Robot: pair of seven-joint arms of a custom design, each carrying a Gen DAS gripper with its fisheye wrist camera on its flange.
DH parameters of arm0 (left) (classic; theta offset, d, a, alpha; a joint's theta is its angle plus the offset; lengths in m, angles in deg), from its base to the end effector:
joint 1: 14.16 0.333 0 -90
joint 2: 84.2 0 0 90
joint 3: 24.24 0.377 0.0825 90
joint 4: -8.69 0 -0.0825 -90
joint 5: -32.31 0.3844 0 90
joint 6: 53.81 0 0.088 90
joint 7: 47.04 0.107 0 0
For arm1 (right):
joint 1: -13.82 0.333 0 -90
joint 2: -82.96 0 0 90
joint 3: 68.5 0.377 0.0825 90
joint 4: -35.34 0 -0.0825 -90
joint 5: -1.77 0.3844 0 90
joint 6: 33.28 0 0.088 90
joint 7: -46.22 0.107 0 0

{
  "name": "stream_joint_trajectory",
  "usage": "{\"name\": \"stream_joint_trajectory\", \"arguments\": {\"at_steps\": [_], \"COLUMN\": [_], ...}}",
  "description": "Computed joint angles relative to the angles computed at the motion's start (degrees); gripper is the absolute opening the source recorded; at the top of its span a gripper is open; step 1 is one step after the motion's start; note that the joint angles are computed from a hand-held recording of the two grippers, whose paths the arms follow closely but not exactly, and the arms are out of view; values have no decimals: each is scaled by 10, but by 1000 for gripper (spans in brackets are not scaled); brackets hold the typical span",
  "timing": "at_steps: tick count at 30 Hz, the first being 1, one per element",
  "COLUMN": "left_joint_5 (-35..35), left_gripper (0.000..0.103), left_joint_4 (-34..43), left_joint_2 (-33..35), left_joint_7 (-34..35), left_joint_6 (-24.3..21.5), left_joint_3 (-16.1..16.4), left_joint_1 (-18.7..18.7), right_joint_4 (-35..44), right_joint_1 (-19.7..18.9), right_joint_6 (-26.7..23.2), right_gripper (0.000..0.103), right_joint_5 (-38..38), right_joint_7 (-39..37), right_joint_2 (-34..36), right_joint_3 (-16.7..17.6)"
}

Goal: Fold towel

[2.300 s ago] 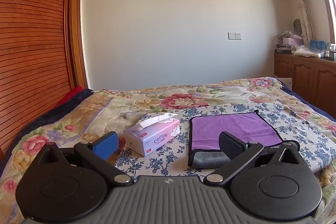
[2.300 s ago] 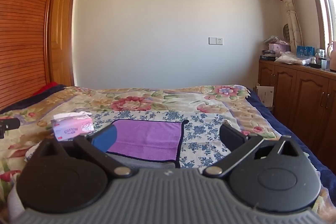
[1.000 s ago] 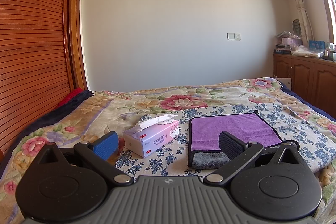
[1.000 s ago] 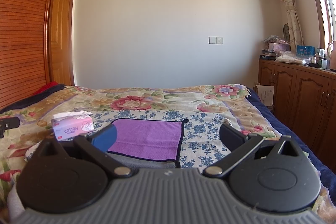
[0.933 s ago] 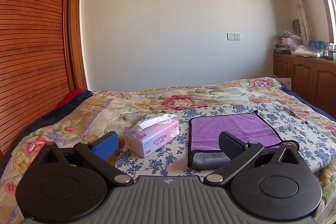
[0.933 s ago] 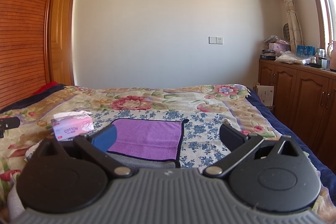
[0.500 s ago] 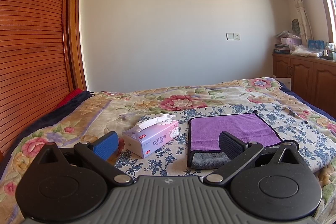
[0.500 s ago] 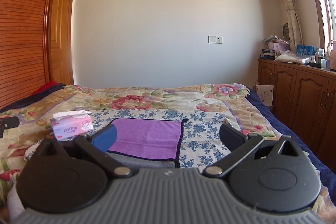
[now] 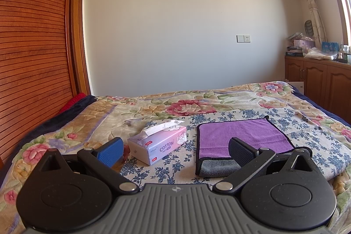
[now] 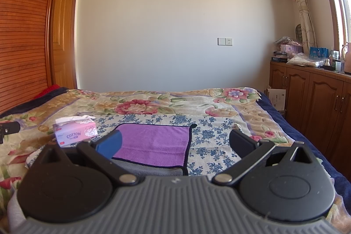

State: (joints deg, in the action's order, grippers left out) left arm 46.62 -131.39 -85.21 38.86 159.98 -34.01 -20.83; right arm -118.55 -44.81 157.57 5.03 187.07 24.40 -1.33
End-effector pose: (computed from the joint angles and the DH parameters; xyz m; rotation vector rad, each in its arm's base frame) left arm 0.4829 -0.1773 0.5288 -1.0282 1.7947 -1.2678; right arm 0.3944 0.1634 0.5086 -1.0909 1.7029 -1.3721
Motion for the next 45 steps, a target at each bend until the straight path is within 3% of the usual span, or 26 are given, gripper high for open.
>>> {"name": "stream_joint_trajectory", "arguments": {"at_steps": [32,34,45], "left_joint_5": [1,-23,72], "left_gripper": [103,103,103], "left_joint_4": [1,-2,40], "left_joint_2": [-1,1,16], "left_joint_7": [0,12,-44], "left_joint_6": [-3,-6,-67], "left_joint_3": [0,-7,4], "left_joint_1": [0,-6,1], "right_joint_4": [7,6,19], "right_joint_1": [-4,-6,-23], "right_joint_6": [-4,1,16], "right_gripper": [103,103,103], "right_joint_5": [-4,-7,-8], "right_joint_7": [7,3,-15], "right_joint_2": [3,11,56], "right_joint_3": [6,4,14]}}
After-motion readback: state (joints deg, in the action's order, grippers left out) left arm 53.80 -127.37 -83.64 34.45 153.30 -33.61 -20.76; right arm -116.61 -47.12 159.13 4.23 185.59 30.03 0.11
